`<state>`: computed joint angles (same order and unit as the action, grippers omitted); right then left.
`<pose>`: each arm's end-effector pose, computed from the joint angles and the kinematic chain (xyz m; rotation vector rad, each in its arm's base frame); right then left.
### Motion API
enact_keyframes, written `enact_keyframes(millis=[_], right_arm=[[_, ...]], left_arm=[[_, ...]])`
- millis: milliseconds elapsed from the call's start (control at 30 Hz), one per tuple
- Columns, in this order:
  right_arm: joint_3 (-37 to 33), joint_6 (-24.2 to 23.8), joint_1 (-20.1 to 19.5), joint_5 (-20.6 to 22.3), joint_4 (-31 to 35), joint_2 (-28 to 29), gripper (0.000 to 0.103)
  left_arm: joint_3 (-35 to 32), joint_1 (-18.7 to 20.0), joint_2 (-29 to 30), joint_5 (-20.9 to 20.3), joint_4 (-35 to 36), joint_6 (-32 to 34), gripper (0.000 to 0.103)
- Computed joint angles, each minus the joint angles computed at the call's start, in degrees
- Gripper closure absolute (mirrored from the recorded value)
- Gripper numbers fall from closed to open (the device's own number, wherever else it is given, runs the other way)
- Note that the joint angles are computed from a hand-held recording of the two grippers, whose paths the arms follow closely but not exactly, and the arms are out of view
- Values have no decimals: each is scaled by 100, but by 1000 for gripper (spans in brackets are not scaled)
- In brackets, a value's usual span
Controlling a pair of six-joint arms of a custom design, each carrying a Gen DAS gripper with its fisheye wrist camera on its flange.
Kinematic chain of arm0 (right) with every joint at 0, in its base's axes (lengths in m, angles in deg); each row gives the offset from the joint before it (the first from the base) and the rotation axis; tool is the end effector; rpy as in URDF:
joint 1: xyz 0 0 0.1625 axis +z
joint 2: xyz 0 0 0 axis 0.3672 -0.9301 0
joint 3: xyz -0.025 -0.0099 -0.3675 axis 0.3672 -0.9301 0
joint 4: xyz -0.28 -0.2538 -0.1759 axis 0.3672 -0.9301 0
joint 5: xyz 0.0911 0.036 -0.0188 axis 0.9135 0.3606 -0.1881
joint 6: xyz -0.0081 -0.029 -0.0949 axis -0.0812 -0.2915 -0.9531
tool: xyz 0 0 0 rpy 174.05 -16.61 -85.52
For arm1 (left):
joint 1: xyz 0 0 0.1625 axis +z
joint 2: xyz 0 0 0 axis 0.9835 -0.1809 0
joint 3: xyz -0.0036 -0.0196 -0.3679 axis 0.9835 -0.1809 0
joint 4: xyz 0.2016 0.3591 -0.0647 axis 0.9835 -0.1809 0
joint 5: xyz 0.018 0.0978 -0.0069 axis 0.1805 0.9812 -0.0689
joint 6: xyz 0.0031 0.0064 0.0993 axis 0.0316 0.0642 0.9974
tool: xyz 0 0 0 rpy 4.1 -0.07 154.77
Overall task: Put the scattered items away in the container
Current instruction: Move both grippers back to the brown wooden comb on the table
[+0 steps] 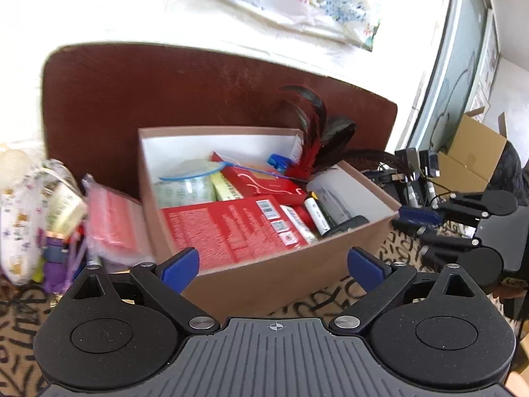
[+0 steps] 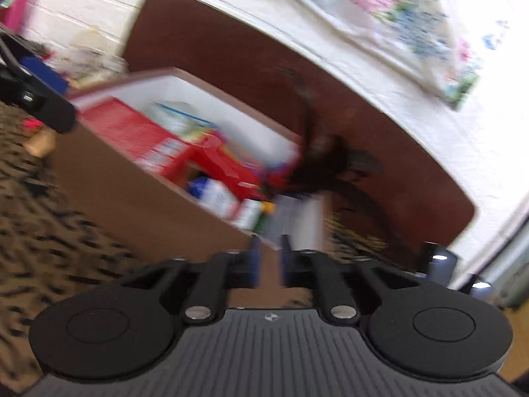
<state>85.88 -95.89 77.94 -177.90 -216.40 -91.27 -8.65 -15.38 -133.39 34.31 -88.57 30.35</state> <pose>0.2552 -0.8428 0.0758 1.5111 -1.7935 0.8307 -0.1434 -0.7355 0.2752 0.4640 2.3141 -1.2623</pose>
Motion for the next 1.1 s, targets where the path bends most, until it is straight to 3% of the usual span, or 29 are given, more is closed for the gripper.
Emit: enact_keyframes(millis=[33,67,100,200,333,433,567,700,800,933,1033,1100], right_arm=[[460,6,9,130,-45,-231,29],[925,-51,11,302,-214,-441,11],[1375,-161,9,487,-413,-634,8],[2282,-593,83,633,-574,-989,4],[2980,-1065,199,650,-643,-1132,4],[3287,-1079,280,720,-624,-1144,3],[3502,-638,430,776,-614,-1070,3],[3329,241,624,634,-489,-814,3],[3091,837,750,728,-217,-629,3],[2599,1176,907,732,-115,-209,3],[2203,1374,984,673,29,108,5],[1888,1484,1011,608,187,331,8]], left_arm=[[231,-3,-161,6,18,-108,0],[485,12,-332,-27,16,-257,0],[739,38,-502,-59,15,-406,0],[1457,98,-956,167,33,-913,0],[2210,222,-1522,495,184,-1882,0],[2635,306,-1919,684,109,-2428,0],[3136,349,-2370,922,-335,-2455,0],[3509,452,-2754,1037,-734,-2375,0],[3475,584,-2827,1165,-966,-2103,0],[3292,830,-2800,1265,-1309,-1568,0],[3043,1055,-2773,1096,-1037,-1598,5],[2884,1214,-2766,686,-763,-1729,14]])
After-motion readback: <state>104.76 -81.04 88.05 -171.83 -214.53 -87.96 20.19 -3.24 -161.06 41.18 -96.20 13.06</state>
